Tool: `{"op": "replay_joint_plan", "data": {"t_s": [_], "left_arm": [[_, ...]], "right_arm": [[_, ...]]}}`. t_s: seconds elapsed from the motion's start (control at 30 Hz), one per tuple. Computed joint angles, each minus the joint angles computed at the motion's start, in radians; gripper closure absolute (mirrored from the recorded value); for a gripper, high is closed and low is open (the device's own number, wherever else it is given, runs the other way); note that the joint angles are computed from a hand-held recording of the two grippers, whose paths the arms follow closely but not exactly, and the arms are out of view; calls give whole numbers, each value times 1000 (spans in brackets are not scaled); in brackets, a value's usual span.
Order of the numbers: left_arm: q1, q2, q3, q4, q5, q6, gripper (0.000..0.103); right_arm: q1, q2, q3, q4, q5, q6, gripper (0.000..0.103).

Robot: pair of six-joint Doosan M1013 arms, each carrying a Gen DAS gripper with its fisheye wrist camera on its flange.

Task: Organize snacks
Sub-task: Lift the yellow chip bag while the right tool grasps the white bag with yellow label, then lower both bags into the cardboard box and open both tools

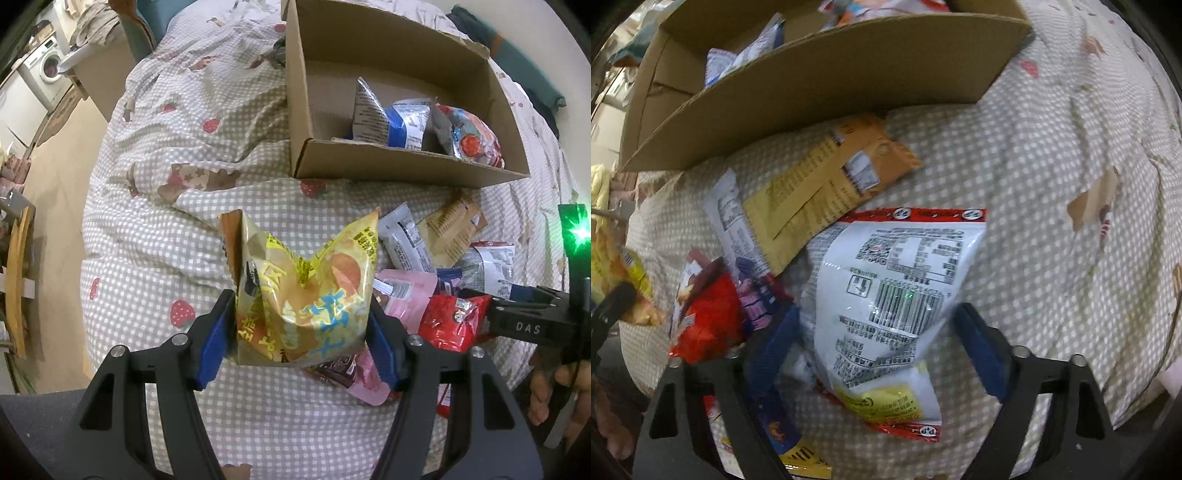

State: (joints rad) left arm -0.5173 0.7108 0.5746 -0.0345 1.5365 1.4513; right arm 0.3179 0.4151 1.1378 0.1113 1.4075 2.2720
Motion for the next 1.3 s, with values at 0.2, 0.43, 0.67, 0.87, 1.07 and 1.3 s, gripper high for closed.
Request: {"op": "replay_joint_plan", "data": {"t_s": [0.2, 0.43, 0.67, 0.87, 1.07, 1.3], "left_arm": [[-2, -1, 2, 1, -6, 5, 40], [-3, 0, -2, -7, -7, 9, 40], [-4, -7, 18, 7, -22, -4, 40], [-1, -28, 52, 28, -65, -28, 40], [-2, -56, 90, 52, -126, -36, 40], [-9, -75, 108, 67, -191, -32, 40]], "right_arm": [[8, -22, 13, 1, -25, -13, 53], [2, -107, 97, -1, -109, 34, 57], [21, -196, 164, -89, -273, 120, 57], [11, -224, 177, -121, -422, 104, 57], [21, -205, 157, -107, -478, 77, 57], [20, -186, 135, -68, -489, 35, 57]]}}
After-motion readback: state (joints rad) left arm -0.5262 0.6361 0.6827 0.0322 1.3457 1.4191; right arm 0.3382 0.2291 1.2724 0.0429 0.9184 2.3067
